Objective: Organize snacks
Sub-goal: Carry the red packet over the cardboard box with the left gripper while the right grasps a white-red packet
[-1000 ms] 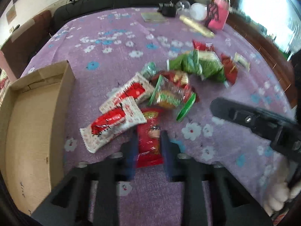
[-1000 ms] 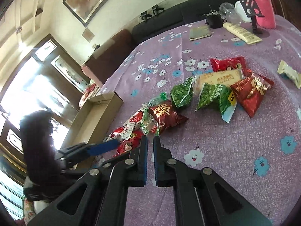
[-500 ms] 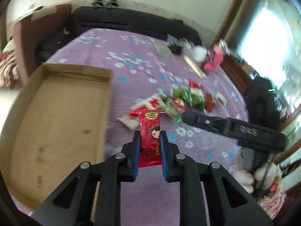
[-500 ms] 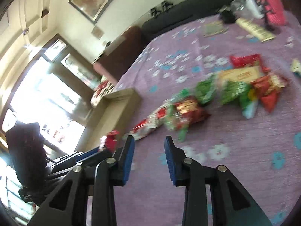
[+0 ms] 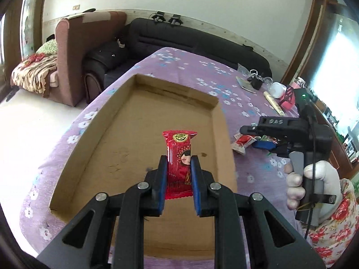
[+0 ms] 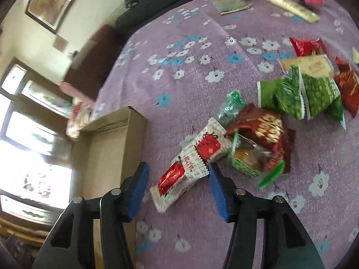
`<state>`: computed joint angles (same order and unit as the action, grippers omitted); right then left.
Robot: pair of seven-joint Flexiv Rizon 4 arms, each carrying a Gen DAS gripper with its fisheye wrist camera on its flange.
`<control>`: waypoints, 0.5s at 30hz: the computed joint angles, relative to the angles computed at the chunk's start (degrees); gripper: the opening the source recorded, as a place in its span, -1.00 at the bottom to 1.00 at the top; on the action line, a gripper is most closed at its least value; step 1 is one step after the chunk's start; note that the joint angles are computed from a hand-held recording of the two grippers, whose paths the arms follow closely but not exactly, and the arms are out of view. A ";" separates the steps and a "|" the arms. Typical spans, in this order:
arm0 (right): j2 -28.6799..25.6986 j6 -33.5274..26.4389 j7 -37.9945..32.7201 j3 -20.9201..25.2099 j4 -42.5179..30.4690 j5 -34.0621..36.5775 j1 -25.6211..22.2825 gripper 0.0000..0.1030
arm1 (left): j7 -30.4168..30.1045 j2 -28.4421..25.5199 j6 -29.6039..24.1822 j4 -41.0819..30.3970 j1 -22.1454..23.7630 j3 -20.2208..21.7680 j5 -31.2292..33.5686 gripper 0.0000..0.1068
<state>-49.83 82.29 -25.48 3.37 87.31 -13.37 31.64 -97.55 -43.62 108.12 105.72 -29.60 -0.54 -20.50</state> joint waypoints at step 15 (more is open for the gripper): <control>4.65 -2.52 8.07 -11.49 6.80 -12.68 9.61 -0.49 | -3.59 0.16 5.05 4.42 9.86 -7.60 6.28 -0.60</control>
<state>-45.18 79.76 -17.41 -8.11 94.12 -26.05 41.26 -101.14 -43.45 113.17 110.14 -19.74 -8.14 -14.22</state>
